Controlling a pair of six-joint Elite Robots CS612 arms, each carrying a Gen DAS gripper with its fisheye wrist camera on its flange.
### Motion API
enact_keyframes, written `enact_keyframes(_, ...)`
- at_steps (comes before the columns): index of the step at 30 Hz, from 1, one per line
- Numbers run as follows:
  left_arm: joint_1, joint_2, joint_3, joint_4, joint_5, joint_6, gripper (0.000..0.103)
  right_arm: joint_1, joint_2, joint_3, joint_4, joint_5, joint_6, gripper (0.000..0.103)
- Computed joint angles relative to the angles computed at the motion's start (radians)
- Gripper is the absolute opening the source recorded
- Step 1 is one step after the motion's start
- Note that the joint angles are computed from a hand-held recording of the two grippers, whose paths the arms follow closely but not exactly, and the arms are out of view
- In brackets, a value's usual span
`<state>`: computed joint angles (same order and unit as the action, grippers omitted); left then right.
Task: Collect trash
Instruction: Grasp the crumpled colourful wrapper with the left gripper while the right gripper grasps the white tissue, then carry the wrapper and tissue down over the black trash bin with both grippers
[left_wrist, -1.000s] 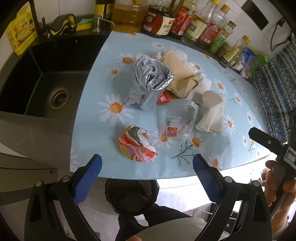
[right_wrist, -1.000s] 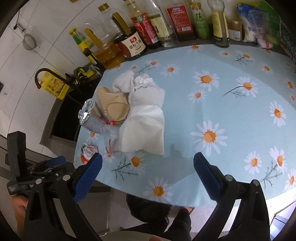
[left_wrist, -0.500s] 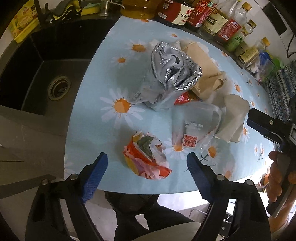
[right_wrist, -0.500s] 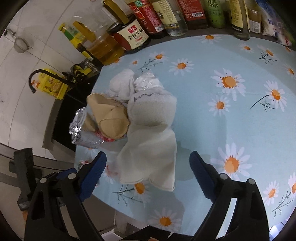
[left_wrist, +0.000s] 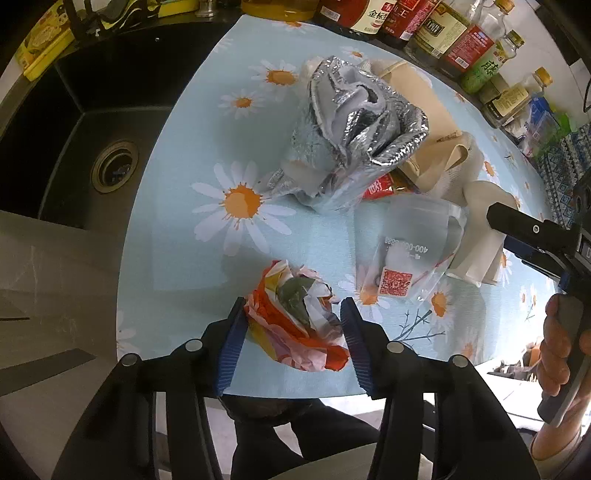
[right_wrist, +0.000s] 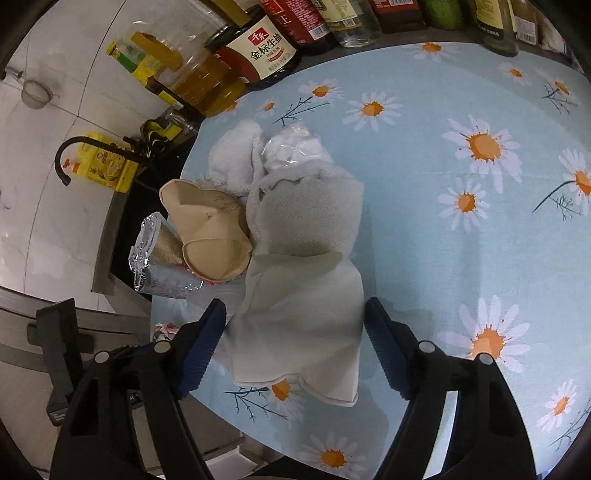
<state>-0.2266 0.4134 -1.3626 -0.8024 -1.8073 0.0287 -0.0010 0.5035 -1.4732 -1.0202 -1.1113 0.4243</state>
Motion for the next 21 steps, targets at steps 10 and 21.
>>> enact_keyframes(10, -0.004, 0.002, -0.018, -0.013, -0.006, 0.005, 0.046, -0.002, 0.011, -0.046, 0.006, -0.018, 0.011, 0.071)
enact_keyframes(21, 0.008, 0.009, -0.061, -0.026, -0.067, 0.011, 0.046, 0.011, 0.009, -0.102, 0.035, -0.058, 0.027, 0.07)
